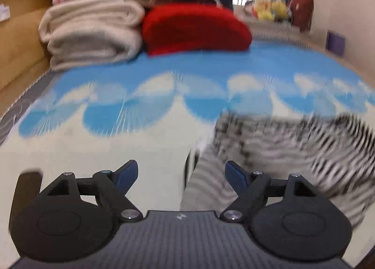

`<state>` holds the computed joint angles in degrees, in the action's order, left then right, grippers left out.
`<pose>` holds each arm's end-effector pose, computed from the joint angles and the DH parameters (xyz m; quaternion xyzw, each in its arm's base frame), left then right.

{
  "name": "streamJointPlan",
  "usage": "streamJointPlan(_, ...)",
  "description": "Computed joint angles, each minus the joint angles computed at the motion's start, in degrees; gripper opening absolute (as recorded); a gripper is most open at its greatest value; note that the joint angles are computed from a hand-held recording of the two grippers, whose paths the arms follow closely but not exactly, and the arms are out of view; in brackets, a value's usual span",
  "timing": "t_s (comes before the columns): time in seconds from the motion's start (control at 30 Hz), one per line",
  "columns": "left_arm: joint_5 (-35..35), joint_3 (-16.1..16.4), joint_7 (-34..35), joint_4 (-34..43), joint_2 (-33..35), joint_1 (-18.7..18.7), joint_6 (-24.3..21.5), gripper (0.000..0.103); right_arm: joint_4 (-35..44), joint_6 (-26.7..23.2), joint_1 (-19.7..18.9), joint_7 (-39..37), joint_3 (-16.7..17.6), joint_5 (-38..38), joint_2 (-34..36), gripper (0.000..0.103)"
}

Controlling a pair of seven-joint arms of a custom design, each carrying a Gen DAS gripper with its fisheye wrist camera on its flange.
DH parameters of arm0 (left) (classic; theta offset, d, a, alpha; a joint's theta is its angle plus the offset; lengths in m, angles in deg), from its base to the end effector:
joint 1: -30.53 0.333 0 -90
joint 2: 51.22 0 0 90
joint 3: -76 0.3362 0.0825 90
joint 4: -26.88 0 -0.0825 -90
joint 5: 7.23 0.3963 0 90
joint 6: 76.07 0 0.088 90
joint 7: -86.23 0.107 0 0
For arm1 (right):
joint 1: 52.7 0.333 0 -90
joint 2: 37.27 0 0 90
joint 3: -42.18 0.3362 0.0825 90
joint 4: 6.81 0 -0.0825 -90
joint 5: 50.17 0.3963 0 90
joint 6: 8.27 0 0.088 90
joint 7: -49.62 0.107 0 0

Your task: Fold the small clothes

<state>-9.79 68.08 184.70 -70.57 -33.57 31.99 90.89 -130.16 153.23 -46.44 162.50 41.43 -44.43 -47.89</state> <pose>0.7095 -0.0643 0.5397 -0.5704 0.6941 -0.3269 0.2933 0.5529 0.0478 0.5970 -0.5088 0.7549 -0.1809 0.3722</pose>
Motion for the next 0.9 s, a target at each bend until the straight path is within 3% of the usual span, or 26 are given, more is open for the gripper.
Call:
streamJointPlan(0.07, -1.65, -2.06, 1.89, 5.13, 2.91, 0.38, -2.64, 0.086, 5.54, 0.84, 5.73, -14.19, -2.67, 11.15, 4.41, 0.057)
streamJointPlan(0.13, -2.01, -3.12, 2.96, 13.07, 7.94, -0.70, -8.95, 0.086, 11.98, -1.86, 6.70, -21.67, -1.64, 16.26, 9.76, 0.057)
streamJointPlan(0.2, -2.48, -3.73, 3.33, 21.69, 13.52, -2.01, -16.76, 0.085, 18.75, -5.99, 6.01, -23.80, 0.29, 15.63, 16.06, 0.057)
streamJointPlan(0.37, -2.58, -2.91, 0.44, 39.35, 25.81, -4.85, -28.65, 0.081, 26.81, -13.10, 4.98, -23.06, 2.36, 7.48, 24.57, 0.057)
streamJointPlan(0.4, -2.46, -2.64, -0.15, 42.21, 27.64, -5.19, -30.59, 0.075, 27.03, -13.10, 5.13, -22.97, 2.46, 6.03, 25.09, 0.057)
streamJointPlan(0.43, -2.40, -2.53, -0.32, 44.24, 29.03, -5.34, -31.28, 0.049, 26.95, -13.05, 5.42, -22.47, 2.33, 4.26, 25.12, 0.043)
streamJointPlan(0.47, -2.70, -2.98, 0.27, 47.21, 31.04, -5.19, -32.17, 0.022, 26.94, -12.36, 5.69, -21.34, 1.98, 2.56, 25.38, 0.008)
streamJointPlan(0.57, -5.26, -4.79, 2.33, 47.39, 31.07, -3.86, -30.54, 0.009, 28.57, -11.58, 4.33, -21.18, 3.39, 5.16, 26.48, 0.005)
streamJointPlan(0.7, -8.23, -5.99, 3.23, 46.68, 30.05, -2.62, -28.33, 0.008, 26.74, -4.76, 3.59, -22.37, 4.24, 7.91, 24.52, 0.005)
streamJointPlan(0.73, -8.59, -6.05, 3.39, 46.79, 30.12, -2.66, -27.58, 0.009, 26.61, -2.47, 3.81, -21.50, 4.00, 7.83, 24.49, 0.005)
streamJointPlan(0.8, -8.41, -5.01, 1.57, 47.50, 31.27, -3.77, -24.25, 0.026, 26.89, 3.25, 5.17, -17.64, 2.44, 4.98, 25.54, 0.005)
streamJointPlan(0.83, -6.32, -2.28, -2.01, 47.98, 31.96, -5.56, -22.83, 0.058, 27.22, 5.97, 6.37, -14.71, 0.87, 2.24, 26.70, 0.005)
streamJointPlan(0.87, -2.79, 1.42, -6.20, 48.46, 32.89, -7.94, -21.18, 0.087, 28.81, 5.63, 8.01, -11.28, -1.42, -1.58, 28.61, 0.005)
streamJointPlan(0.9, 0.94, 4.54, -9.53, 49.22, 33.86, -9.90, -20.24, 0.092, 30.73, 3.32, 9.28, -8.36, -3.21, -4.80, 30.42, 0.005)
